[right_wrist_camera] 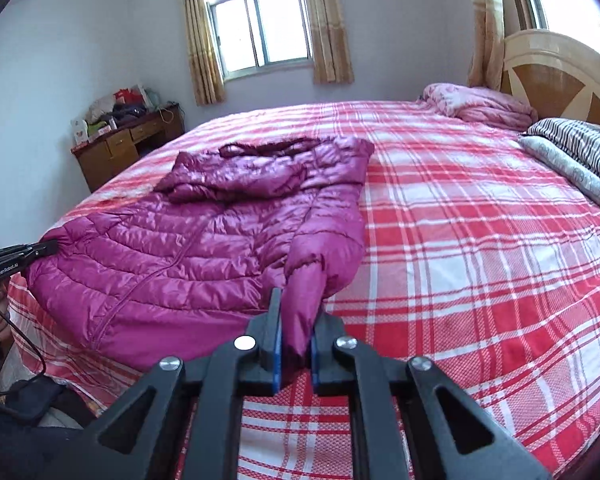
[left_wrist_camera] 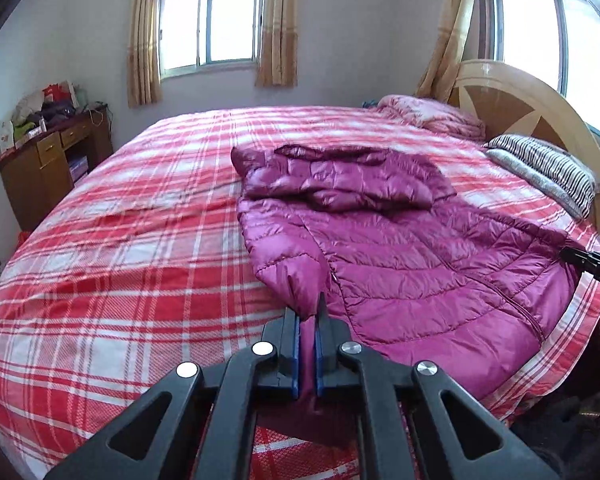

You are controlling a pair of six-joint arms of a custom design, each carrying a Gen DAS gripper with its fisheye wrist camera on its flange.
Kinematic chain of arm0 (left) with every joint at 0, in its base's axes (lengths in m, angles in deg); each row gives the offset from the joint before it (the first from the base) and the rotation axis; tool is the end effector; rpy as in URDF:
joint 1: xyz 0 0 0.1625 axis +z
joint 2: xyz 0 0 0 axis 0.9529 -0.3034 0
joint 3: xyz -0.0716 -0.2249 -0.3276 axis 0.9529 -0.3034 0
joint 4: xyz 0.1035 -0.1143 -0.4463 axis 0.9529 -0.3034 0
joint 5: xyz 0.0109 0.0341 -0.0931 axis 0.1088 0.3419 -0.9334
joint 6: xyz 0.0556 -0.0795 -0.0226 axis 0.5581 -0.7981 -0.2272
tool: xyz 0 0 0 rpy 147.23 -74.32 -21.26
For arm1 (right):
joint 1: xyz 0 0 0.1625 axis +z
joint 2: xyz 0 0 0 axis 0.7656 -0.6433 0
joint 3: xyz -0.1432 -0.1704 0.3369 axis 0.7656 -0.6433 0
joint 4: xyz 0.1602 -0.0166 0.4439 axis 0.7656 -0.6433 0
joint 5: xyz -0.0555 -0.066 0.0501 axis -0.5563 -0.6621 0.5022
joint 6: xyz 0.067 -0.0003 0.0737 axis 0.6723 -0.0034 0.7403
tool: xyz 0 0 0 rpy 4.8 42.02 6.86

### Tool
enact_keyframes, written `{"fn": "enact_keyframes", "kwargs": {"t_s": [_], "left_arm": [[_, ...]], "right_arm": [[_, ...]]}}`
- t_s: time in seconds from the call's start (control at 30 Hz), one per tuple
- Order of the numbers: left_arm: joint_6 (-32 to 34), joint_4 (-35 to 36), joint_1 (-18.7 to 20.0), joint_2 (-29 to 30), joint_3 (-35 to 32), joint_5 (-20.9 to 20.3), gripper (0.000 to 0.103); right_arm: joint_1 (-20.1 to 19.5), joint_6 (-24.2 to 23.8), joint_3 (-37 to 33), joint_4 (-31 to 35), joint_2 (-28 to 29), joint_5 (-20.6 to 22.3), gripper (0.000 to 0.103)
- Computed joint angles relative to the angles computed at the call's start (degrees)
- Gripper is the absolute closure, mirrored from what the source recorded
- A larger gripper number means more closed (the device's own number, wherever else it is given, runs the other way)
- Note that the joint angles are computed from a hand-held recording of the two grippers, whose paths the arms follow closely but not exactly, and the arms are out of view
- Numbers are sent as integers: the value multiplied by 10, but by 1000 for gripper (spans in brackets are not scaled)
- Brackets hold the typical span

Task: Fold large clothes

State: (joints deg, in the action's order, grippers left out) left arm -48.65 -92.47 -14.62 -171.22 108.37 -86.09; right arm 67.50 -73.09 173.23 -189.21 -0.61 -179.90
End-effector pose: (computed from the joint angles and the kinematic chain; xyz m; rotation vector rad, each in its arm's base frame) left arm -0.0279 -0.4216 0.4052 0.6051 2.2488 -1.0545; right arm 0.3015 -0.4024 0.0872 0.7055 -2.3632 1.1029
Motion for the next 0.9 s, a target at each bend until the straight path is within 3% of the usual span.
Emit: {"fn": "enact_keyframes", "kwargs": {"t_s": [0.2,0.37,0.6,0.77,0.9], "left_arm": [[-15,54,-48,-68,-17,-17,99],[-3,62,-100,-98,-16,35,99],[111,-118,-37,41,-40,36,99],[127,-188,17,144,-100,21,99],[145,-211,38,205,-146,21,99]], "right_arm": [[38,-4,16,-27,-49,17,93],[58,1,17,-55,-72,28,94],[32,3,-45,-65,-11,-5,95],[22,-6,-83,-62,14,-14,95],[21,-32,-133,-61,46,-25,95]]}}
